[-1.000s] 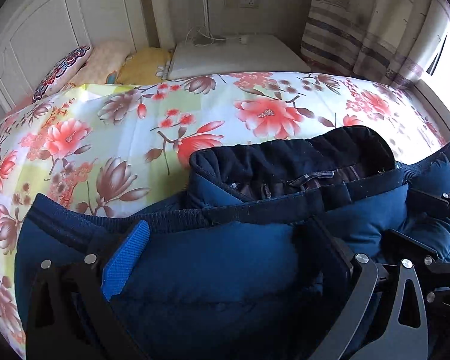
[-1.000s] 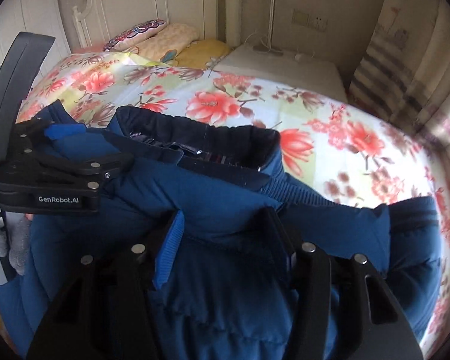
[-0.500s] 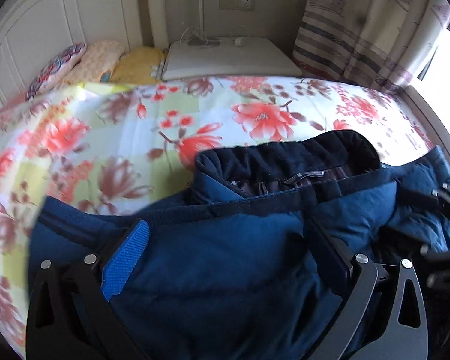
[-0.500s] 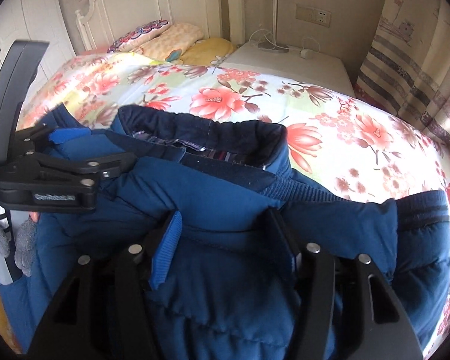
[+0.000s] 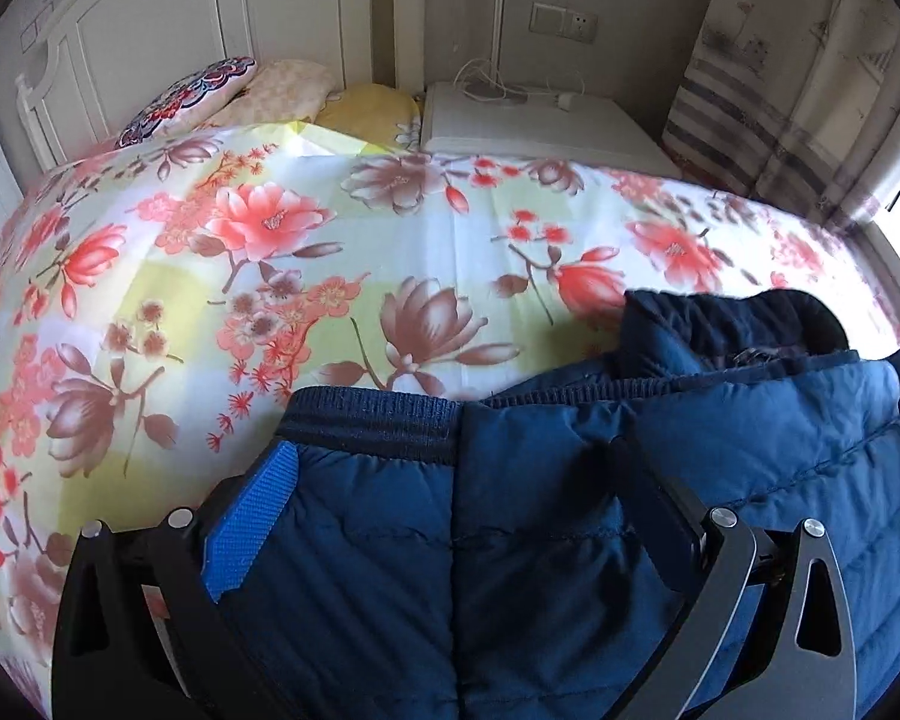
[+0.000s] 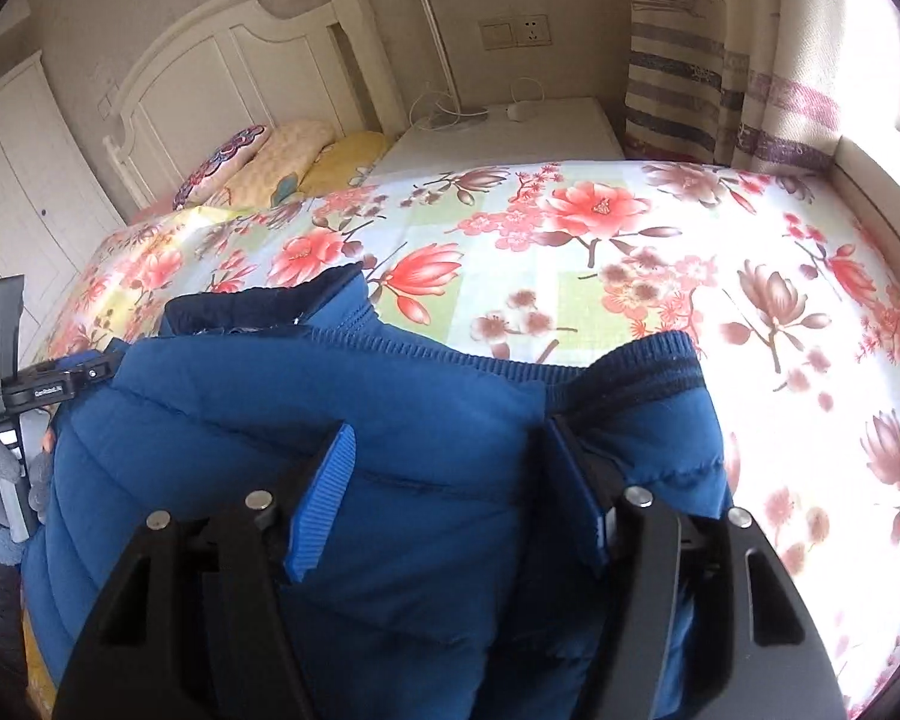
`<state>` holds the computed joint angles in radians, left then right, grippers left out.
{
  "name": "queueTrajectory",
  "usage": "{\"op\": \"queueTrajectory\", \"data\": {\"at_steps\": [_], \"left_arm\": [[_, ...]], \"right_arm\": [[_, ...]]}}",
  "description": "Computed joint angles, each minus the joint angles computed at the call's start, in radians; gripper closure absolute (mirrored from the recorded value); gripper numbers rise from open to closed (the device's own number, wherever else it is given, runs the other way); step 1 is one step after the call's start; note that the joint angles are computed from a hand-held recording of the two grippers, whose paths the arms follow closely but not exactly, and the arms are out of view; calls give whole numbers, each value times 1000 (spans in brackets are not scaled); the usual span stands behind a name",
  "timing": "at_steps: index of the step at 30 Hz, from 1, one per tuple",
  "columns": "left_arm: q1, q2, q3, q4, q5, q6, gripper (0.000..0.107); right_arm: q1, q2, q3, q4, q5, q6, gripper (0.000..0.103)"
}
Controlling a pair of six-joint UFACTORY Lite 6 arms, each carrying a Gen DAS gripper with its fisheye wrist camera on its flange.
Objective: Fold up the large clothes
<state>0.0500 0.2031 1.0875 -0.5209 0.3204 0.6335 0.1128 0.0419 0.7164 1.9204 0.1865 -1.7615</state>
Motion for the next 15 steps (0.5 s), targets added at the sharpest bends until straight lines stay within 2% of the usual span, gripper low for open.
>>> {"op": "queueTrajectory", "data": {"at_steps": [2,4,6,8,10,15], "left_arm": [[35,-36,-10,-13,-18,22,8],[92,-15,11,-120,-4,132,8],[116,70,49,-167,42,166,8],[99,124,76,-107,53,101,8],[94,133,90,-83,51,69,8],[140,133,73,-232,70,194,8]], "right_arm": [[-14,-116,-61,77,-32,-56,45],[-45,-144,-89,184,-38,-180,43],[-101,-58,-72,131,26,-136,43],[-146,26,-56,167,112,-176,43],[-138,30,-47,170,100,-178,42],[-130,23,-72,264,117,-267,40]]}}
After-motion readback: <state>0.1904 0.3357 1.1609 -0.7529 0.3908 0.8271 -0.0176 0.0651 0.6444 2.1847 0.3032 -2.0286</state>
